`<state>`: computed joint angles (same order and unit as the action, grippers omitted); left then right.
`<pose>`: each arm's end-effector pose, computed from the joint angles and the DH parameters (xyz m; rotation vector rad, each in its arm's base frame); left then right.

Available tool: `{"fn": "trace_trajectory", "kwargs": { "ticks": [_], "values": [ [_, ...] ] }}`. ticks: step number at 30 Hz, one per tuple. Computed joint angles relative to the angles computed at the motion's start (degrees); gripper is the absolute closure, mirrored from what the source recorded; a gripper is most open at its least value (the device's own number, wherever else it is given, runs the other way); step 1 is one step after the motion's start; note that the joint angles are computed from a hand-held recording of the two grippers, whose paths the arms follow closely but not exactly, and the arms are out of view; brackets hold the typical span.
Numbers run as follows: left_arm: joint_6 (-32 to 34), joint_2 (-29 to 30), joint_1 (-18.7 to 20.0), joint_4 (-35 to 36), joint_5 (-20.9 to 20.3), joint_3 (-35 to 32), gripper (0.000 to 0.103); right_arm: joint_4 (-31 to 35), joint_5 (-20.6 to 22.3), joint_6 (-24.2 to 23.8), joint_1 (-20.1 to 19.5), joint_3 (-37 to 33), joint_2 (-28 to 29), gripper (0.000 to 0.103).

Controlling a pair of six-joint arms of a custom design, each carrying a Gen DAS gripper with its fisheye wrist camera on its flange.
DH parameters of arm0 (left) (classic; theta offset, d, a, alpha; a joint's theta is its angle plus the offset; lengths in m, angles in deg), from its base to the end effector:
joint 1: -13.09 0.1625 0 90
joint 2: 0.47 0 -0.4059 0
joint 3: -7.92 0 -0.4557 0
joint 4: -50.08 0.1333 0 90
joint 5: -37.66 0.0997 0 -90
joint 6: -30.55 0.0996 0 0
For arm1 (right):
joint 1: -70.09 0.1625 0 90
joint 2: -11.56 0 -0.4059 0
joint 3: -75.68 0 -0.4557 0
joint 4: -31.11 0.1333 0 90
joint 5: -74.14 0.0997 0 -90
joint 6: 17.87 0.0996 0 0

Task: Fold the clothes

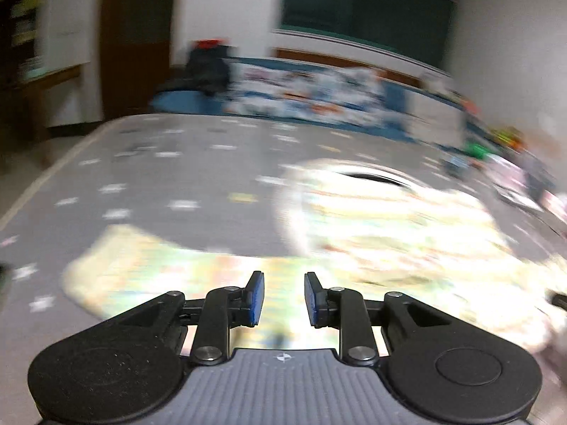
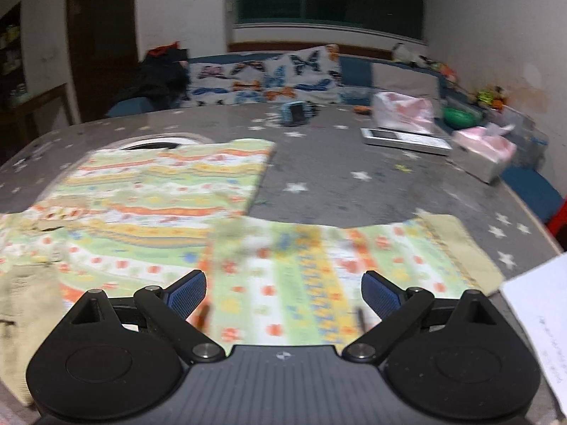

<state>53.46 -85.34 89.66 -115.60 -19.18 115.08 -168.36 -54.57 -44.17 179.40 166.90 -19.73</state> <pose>0.0469 -0.6120 0.4242 0.3875 2.2775 -1.0887 0.2982 -0.6362 0.0044 0.5351 -2.2122 0.9867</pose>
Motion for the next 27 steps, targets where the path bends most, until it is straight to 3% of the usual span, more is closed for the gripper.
{"fn": "trace_trajectory", "kwargs": {
  "ticks": [3,7,15,22,27],
  "values": [
    [1.04,1.63,-0.97,1.95,-3.41,0.05,0.087,0.96,1.71,-0.33,0.53,-0.47,0.70,0.007],
    [2.48,4.35,-2.02,3.80,-6.95,-0.45,0.092,1.40,3.42,-1.29,1.19,-0.91,1.54,0.007],
    [5.17,6.96,-2.49,5.16,-5.86,0.49,0.095,1.48,3.61,-1.97,1.41,-0.04,1.69,0.007],
    [4.71,6.69,-2.36,5.06,-5.95,0.52,0.093,-0.88,3.08,1.66,0.26,3.49,-0.87,0.011],
    [3.84,6.12,-2.51,5.26,-6.22,0.49,0.093,-6.71,-1.52,3.26,-1.43,4.47,-2.42,0.016]
  ]
}}
